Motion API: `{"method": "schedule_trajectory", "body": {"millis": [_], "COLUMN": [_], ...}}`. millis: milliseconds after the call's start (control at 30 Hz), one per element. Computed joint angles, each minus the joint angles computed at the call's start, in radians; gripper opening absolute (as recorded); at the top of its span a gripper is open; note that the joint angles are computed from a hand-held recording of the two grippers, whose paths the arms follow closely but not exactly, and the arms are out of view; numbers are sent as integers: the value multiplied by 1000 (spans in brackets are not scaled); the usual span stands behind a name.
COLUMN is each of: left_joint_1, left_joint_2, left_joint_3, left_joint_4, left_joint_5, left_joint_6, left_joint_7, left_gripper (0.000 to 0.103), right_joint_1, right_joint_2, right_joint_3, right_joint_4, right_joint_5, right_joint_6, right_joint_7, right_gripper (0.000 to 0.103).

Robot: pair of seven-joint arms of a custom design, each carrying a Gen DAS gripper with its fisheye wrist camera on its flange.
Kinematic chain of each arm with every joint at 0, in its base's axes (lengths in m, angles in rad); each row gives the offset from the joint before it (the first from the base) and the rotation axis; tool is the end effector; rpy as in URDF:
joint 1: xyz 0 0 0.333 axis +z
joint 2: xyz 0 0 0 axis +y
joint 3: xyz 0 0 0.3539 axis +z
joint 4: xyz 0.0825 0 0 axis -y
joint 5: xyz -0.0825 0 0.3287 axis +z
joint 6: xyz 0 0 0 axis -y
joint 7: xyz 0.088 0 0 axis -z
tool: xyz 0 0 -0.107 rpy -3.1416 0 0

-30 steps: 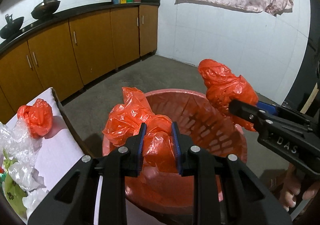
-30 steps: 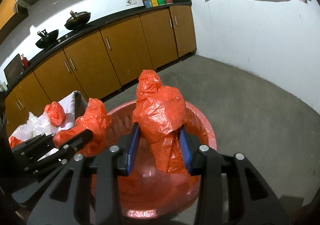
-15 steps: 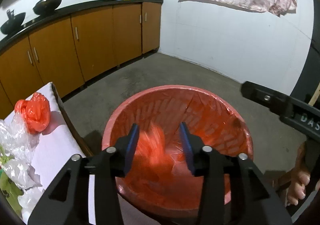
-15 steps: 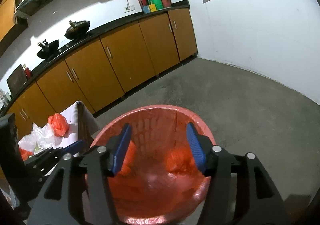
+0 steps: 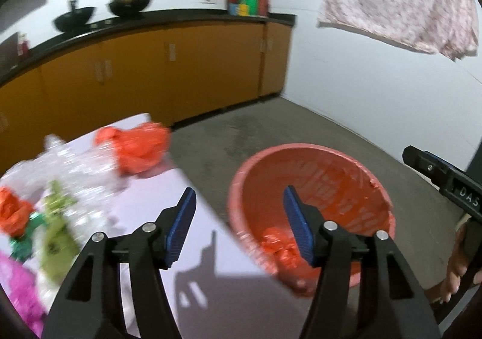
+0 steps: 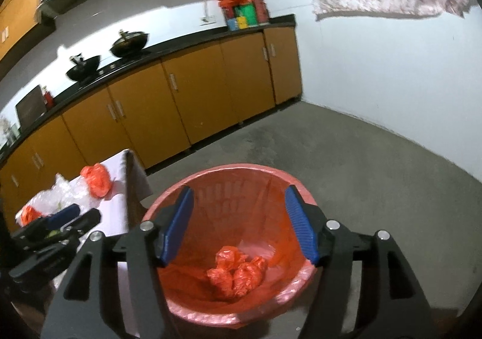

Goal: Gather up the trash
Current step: 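Grasp the pink bag with the left tool while the right tool grasps a clear bag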

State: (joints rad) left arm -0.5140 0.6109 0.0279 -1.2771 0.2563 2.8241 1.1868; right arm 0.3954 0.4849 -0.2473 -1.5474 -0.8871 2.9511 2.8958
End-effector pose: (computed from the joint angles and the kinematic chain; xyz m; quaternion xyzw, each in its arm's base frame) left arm 0.6505 -0.3664 0.5572 -0.5211 0.7207 -0.3868 0.2439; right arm 0.6707 0.1933 0.5200 -0.5200 0.6974 -0.3208 0.3745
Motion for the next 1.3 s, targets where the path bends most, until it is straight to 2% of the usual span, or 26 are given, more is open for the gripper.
{"method": "schedule_trajectory", "body": {"millis": [100, 167, 233, 267, 333, 367, 433, 467, 567, 633, 700, 833, 967, 1067, 1133, 1167, 1300], "left_joint_1": [-59, -102, -179, -208, -301, -333, -369, -373, -344, -305, -261, -146, -47, 13, 45, 72, 90], "left_joint_2": [-113, -164, -228, -248, -298, -317, -360, -379, -418, -424, -423, -397, -374, -367, -372, -370, -399], "left_joint_3": [121, 196, 321, 364, 499, 541, 591, 599, 590, 569, 543, 462, 377, 322, 289, 266, 263], "left_joint_4": [-188, -266, -363, -389, -452, -472, -512, -532, -588, -616, -638, -661, -677, -689, -705, -708, -735], "left_joint_5": [79, 159, 293, 354, 551, 637, 779, 824, 868, 832, 778, 614, 517, 490, 489, 468, 574], "left_joint_6": [87, 113, 139, 140, 131, 114, 65, 43, -16, -37, -52, -14, 31, 62, 79, 94, 97], "left_joint_7": [-145, -252, -414, -479, -667, -742, -856, -894, -927, -904, -874, -756, -680, -654, -650, -632, -737], "left_gripper": [66, 67, 70, 72, 74, 75, 80, 81, 82, 82, 82, 82, 82, 74, 57, 53, 45], "right_joint_1": [10, 9, 13, 8, -1, -7, -3, 0, 6, 8, 21, 51, 76, 89, 95, 95, 100], "right_joint_2": [1, 6, 14, 19, 32, 41, 59, 72, 100, 123, 140, 172, 197, 206, 222, 229, 268], "right_joint_3": [14, 35, 51, 70, 109, 136, 166, 187, 229, 262, 269, 277, 266, 260, 263, 268, 284], "right_joint_4": [7, 17, 26, 32, 45, 55, 73, 87, 117, 144, 170, 219, 265, 279, 306, 318, 384], "right_joint_5": [-7, 11, 36, 60, 117, 149, 191, 212, 278, 324, 357, 416, 471, 502, 523, 534, 572], "right_joint_6": [19, 33, 47, 56, 65, 65, 57, 50, 36, 23, 8, -28, -66, -83, -101, -108, -150], "right_joint_7": [-23, -60, -93, -122, -187, -229, -295, -335, -418, -473, -512, -587, -649, -677, -695, -706, -754], "right_gripper": [62, 62, 63, 63, 63, 63, 63, 63, 63, 63, 63, 63, 63, 63, 63, 63, 63]}}
